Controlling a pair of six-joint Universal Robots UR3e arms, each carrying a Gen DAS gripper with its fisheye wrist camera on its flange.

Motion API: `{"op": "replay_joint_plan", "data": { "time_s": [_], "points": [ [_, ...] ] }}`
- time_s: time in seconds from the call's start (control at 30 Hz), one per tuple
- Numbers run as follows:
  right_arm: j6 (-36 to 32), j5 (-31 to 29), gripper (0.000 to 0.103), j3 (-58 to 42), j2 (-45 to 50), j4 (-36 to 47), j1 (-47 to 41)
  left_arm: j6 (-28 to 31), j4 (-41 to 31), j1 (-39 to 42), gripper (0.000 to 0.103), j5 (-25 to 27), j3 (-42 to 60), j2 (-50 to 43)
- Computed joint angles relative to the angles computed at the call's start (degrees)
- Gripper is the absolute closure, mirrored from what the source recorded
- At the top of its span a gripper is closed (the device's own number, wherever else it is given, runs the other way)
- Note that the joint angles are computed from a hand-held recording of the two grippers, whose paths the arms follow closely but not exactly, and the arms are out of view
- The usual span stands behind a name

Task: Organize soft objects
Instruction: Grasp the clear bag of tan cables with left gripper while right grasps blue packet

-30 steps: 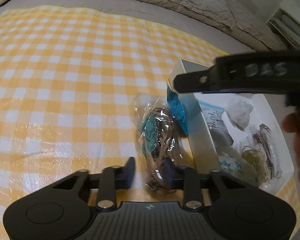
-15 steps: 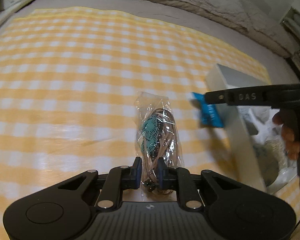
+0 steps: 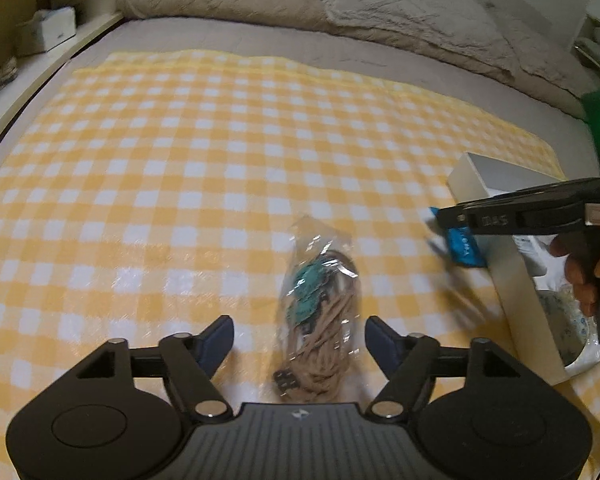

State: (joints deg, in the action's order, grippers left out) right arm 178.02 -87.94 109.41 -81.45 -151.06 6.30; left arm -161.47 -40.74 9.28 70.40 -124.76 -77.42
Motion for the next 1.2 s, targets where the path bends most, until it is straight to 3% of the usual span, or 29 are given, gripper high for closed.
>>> {"op": "replay_joint_plan", "data": {
  "time_s": [0.17,0.23,0.27,0.37,0.53,0.77,0.83,0.9,0.97,1.2],
  "points": [
    [-0.6,-3.1,0.083,-1.5,2.7,-0.7,2.6,-1.1,5.2,-5.2,0.024,2.7,0.6,-4.0],
    [-1.5,-5.2,0.088,-1.7,3.6,-1.4,3.7,-1.1,6.9,-6.8,0.024,3.9,0.9,-5.6],
    [-2.0,-5.7,0.095,-1.5,3.6,-1.4,4.0,-1.2,7.7,-7.5,0.024,4.5,1.1,-6.5],
    [-4.3,-5.8,0.099,-0.2,2.8,-2.5,4.0,-1.2,9.5,-8.3,0.024,5.7,1.3,-8.2],
    [-7.4,0.6,0.102,1.9,-1.4,-0.4,1.7,-1.2,11.3,-8.2,0.024,6.8,1.7,-10.2],
    [-12.7,10.4,0.101,2.2,-6.6,9.8,0.3,-0.1,12.7,-7.8,0.024,7.5,1.4,-11.4],
    [-12.8,11.8,0.095,2.4,-7.4,10.7,-0.3,0.4,13.9,-7.9,0.024,7.5,0.7,-11.7],
    [-12.8,13.3,0.062,2.9,-8.7,11.7,-1.4,0.7,14.9,-8.3,0.024,7.6,0.4,-12.2],
    [-13.1,13.8,0.048,3.4,-9.3,11.8,-2.2,0.8,15.6,-9.1,0.024,7.8,0.6,-13.2],
    [-16.4,12.9,0.036,3.7,-8.0,12.6,-3.7,2.5,15.2,-10.8,0.024,8.4,1.9,-15.0]
  ]
}}
